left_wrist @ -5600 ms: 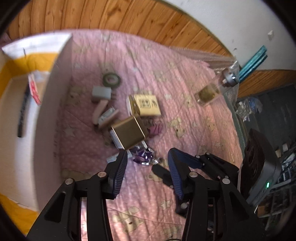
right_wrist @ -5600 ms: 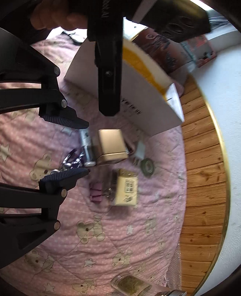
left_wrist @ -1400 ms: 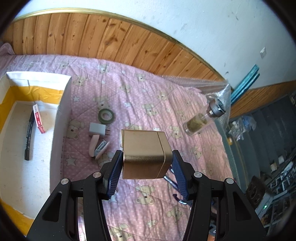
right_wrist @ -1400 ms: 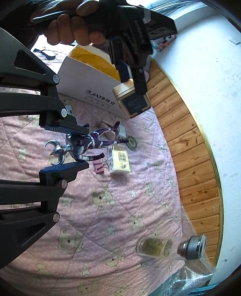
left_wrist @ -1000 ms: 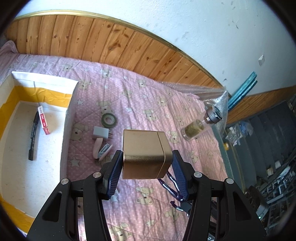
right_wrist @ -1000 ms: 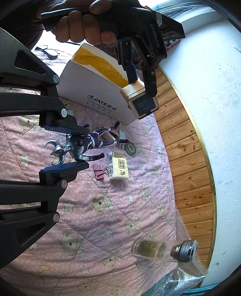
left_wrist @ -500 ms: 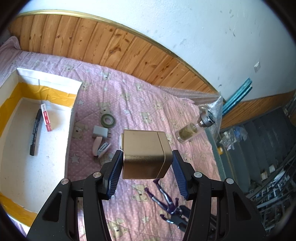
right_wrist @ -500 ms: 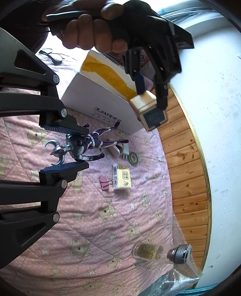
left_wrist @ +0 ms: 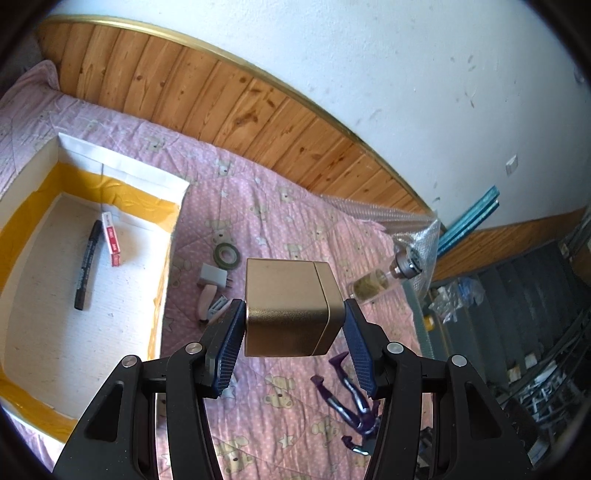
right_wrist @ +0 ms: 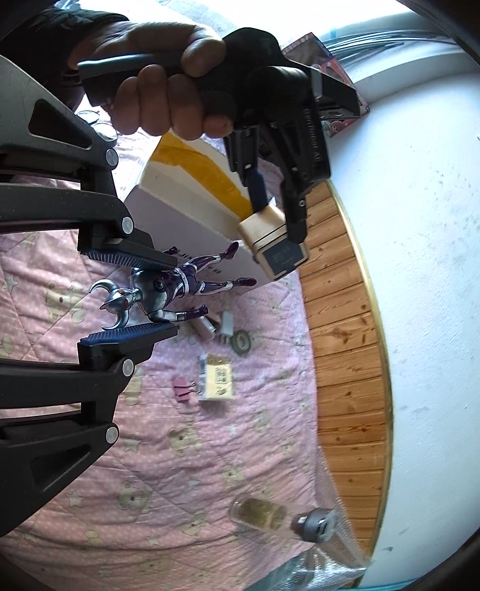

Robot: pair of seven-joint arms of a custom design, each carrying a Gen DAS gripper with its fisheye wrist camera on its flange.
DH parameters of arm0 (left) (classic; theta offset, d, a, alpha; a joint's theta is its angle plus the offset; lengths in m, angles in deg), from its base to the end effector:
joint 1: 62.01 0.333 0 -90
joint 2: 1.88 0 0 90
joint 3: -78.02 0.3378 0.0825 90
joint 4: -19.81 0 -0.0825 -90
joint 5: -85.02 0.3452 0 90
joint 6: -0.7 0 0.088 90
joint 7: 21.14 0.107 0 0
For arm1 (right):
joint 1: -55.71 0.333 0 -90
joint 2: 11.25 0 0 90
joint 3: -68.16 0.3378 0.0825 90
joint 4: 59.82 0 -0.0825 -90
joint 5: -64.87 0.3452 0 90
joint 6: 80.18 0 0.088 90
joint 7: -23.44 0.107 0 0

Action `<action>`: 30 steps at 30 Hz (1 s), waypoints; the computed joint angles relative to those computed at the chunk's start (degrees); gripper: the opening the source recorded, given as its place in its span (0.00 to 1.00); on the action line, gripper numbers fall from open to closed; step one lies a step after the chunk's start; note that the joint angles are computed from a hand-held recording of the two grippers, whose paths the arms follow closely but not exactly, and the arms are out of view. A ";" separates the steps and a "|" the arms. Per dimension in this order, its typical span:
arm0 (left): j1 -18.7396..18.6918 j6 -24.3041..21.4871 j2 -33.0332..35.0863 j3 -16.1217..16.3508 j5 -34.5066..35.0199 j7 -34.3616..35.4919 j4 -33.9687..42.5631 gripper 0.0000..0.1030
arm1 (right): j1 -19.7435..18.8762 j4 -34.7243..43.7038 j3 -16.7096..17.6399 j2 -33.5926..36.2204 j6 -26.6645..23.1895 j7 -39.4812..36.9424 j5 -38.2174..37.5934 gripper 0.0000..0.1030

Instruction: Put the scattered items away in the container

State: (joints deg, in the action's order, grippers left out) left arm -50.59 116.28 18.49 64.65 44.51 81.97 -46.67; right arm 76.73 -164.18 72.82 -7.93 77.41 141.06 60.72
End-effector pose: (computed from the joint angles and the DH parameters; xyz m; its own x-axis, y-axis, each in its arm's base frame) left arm 0.6594 -0.0222 0.6925 -0.2548 -0.7528 0.6070 -0.8496 -0.1255 -0.5124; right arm 0.5350 0.2588 0.6377 0.1445 -0.9439 -0.2969 -0.6988 0.1150 -0.7060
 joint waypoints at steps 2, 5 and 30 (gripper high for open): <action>0.58 -0.09 -0.12 0.02 -0.78 0.09 0.17 0.53 | 0.07 1.49 0.09 0.58 -0.60 -0.36 0.33 0.30; 1.13 -0.17 -0.04 0.18 -1.38 0.01 0.57 0.53 | 0.33 3.37 0.21 1.38 -1.36 -1.08 1.57 0.30; 7.08 -0.24 -2.44 3.17 -5.58 2.80 -1.85 0.53 | 2.68 12.28 1.13 8.59 -2.43 -8.52 13.23 0.30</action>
State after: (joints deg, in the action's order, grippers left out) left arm -43.51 116.03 16.06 67.82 38.93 84.76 -48.53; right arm 79.41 -151.90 73.95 0.66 74.98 132.54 73.95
